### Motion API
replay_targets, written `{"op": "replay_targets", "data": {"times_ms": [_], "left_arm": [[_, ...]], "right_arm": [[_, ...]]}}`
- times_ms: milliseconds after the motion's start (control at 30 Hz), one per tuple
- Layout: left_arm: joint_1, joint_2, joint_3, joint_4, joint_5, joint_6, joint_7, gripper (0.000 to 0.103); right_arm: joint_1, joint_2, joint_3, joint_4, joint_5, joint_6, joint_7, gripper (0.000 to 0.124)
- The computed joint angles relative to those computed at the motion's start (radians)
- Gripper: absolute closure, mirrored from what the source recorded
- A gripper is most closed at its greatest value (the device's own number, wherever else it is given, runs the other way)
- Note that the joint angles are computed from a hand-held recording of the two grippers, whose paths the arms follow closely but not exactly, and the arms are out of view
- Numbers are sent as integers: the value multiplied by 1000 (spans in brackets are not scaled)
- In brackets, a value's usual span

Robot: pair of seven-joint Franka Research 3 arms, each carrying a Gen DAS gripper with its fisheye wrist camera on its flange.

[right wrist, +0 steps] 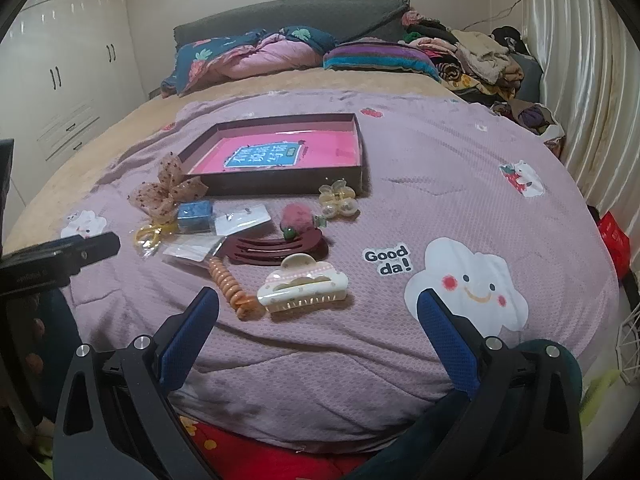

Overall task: Organize jewelry
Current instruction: 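Grasp the pink mesh bow with the left tool while the right tool grasps the cream claw clip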

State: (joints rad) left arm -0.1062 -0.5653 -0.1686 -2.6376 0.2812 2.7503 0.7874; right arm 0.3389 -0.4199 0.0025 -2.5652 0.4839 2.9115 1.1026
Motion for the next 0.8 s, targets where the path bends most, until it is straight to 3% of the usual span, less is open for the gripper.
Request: {"op": "replay_targets", "data": {"times_ms": [133, 433, 667, 800], "left_arm": [[-5, 35, 10, 21, -8, 11, 13, 8], [53, 116, 16, 74, 22, 29, 8, 8], [110, 200, 61, 132, 14, 42, 24, 8], [89, 252, 106, 166, -47, 47, 112, 8]], "right_arm": [[0, 27, -11, 14, 4, 2, -15, 25], [-12, 104, -15, 69, 20, -35, -29, 25], [-33, 179, 3, 123, 28, -72, -44, 25], [-45, 217, 16, 150, 13, -86, -45, 25]]}}
